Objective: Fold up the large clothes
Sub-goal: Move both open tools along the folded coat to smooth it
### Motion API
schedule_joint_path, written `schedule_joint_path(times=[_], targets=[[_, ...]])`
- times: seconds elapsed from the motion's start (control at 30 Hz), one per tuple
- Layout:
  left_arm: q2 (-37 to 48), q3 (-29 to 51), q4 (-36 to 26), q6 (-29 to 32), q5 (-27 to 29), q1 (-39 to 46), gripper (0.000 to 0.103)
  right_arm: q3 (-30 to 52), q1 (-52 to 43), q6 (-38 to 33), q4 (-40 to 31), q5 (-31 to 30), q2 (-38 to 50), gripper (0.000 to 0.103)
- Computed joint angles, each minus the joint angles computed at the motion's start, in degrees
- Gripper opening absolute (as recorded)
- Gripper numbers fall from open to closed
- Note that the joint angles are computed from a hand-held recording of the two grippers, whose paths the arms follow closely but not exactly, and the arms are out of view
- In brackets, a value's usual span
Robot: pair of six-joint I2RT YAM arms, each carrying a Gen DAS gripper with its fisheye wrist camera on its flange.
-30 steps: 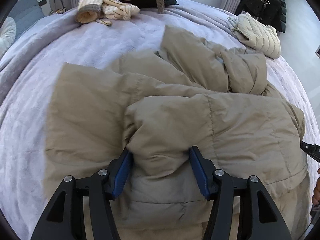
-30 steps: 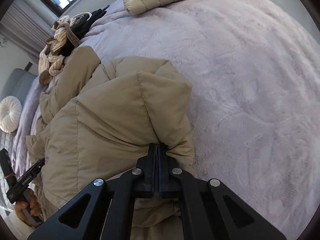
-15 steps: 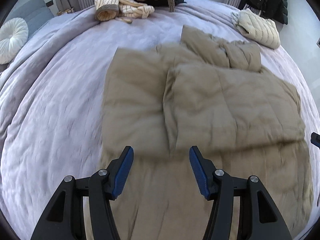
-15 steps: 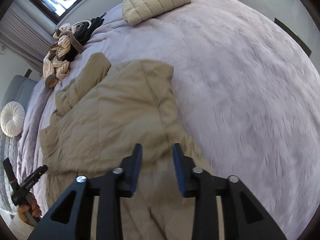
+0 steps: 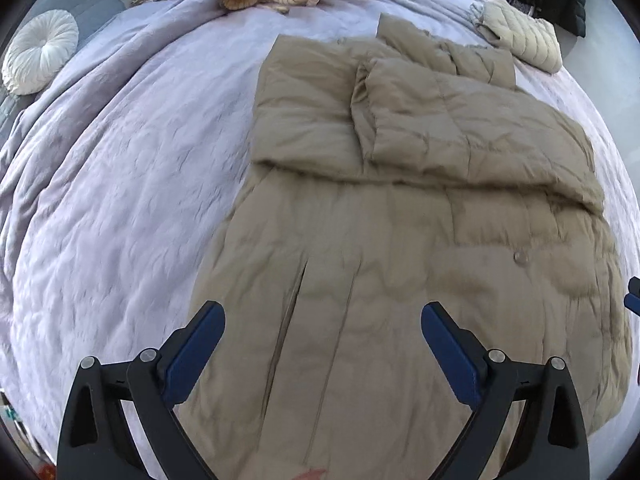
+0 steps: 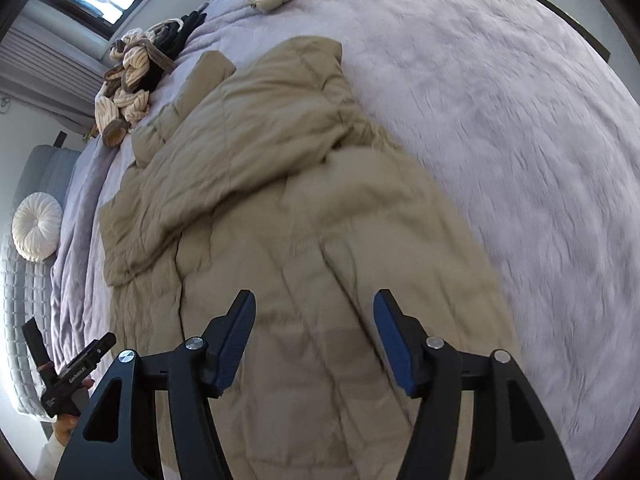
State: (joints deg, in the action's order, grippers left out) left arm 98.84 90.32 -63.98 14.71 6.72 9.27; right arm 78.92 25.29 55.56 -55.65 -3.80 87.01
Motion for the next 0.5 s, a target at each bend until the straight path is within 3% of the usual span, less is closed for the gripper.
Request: schedule_joint_path(times=[0.1, 0.5], targets=[[-1.40, -0.78, -1.48, 1.17, -0.40, 0.92, 0.099, -2.27, 1.49, 3.68, -0.02, -0.17, -2.56, 0.079], [-4.35, -2.90, -7.14, 6.94, -0.24, 6.50, 0.099, -11.88, 6.15, 16.68, 2.24, -2.70, -13.36, 0.088]])
